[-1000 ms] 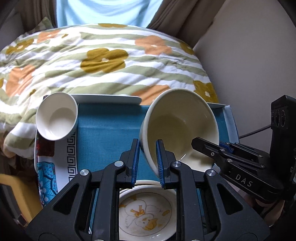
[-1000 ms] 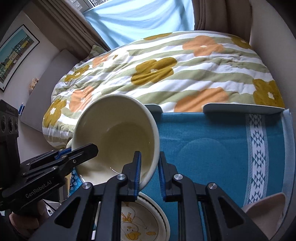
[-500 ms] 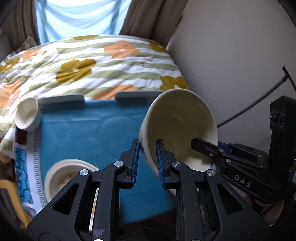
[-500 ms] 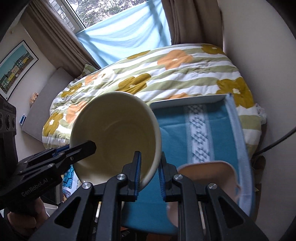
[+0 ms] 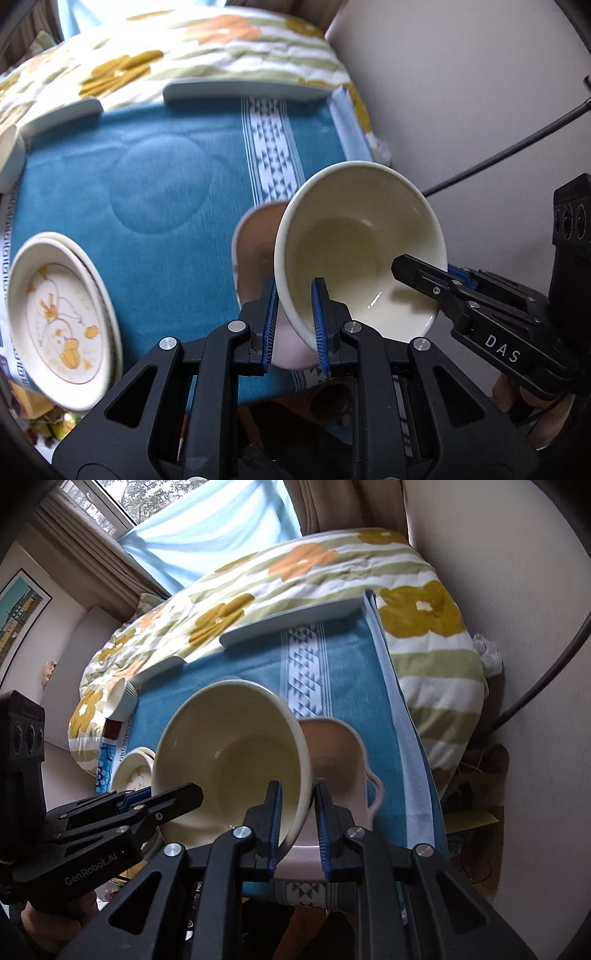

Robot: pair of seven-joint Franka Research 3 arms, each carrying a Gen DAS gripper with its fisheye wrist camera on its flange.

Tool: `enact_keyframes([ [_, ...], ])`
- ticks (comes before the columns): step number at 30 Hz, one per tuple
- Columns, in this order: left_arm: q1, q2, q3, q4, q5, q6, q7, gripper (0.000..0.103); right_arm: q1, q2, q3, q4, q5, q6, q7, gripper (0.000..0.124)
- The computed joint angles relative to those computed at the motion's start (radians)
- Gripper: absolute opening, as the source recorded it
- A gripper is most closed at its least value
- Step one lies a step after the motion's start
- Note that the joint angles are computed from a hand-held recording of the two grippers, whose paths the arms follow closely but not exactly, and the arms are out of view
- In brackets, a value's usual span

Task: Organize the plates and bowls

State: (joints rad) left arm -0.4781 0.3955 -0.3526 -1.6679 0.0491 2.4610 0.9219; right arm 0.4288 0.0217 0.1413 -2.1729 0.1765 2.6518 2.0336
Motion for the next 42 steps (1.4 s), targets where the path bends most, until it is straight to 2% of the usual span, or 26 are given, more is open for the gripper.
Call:
enact_keyframes([
  [7,-0.017,0.104,0.001,0.094,0.011,-0.112,0.051,0.016,-0.004,0.038,-0.003,-0.020,0.081,-0.002,-0.029,0.016],
  [27,-0.085,0.258,0.044,0.342,0.086,-0.322,0.115,0.016,-0.005,0.118,-0.018,0.047,0.063,-0.099,-0.040,0.016],
  [36,-0.118,0.280,0.068,0.396,0.137,-0.365,0.107,0.016,-0.001,0.123,-0.019,0.062,0.044,-0.129,-0.039,0.016],
  [42,-0.130,0.291,0.074,0.421,0.162,-0.385,0.102,0.016,0.014,0.127,-0.025,0.090,-0.043,-0.183,-0.017,0.016],
])
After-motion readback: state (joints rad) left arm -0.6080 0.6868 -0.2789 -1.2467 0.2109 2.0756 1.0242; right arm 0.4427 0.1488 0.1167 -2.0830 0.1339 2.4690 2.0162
